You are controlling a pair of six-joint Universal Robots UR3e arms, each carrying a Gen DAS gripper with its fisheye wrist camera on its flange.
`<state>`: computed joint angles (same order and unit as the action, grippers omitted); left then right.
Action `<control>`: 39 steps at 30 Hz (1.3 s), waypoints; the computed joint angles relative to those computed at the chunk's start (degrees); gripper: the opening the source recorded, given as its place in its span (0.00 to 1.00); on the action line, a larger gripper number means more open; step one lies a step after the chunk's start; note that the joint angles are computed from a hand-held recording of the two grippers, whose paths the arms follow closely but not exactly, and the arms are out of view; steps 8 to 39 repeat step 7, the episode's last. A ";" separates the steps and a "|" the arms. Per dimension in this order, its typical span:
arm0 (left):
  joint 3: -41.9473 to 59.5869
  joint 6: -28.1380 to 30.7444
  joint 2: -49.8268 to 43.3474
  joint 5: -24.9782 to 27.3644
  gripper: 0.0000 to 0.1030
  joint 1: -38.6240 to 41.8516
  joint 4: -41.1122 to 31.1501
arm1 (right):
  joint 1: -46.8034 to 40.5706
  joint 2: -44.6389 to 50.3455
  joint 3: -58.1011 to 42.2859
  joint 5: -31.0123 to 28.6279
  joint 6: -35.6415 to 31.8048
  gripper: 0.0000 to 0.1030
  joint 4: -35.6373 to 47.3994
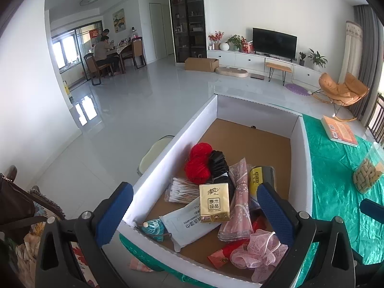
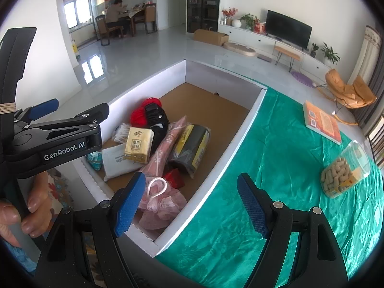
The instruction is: Organize soft objects
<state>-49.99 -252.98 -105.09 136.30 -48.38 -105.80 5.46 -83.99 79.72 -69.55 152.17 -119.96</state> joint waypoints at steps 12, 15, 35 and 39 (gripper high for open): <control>4.36 -4.69 -2.55 5.42 1.00 -2.43 -4.96 | -0.21 -0.17 -0.01 0.50 0.47 0.79 0.01; 4.36 -4.69 -2.55 5.42 1.00 -2.43 -4.96 | -0.21 -0.17 -0.01 0.50 0.47 0.79 0.01; 4.36 -4.69 -2.55 5.42 1.00 -2.43 -4.96 | -0.21 -0.17 -0.01 0.50 0.47 0.79 0.01; 4.36 -4.69 -2.55 5.42 1.00 -2.43 -4.96 | -0.21 -0.17 -0.01 0.50 0.47 0.79 0.01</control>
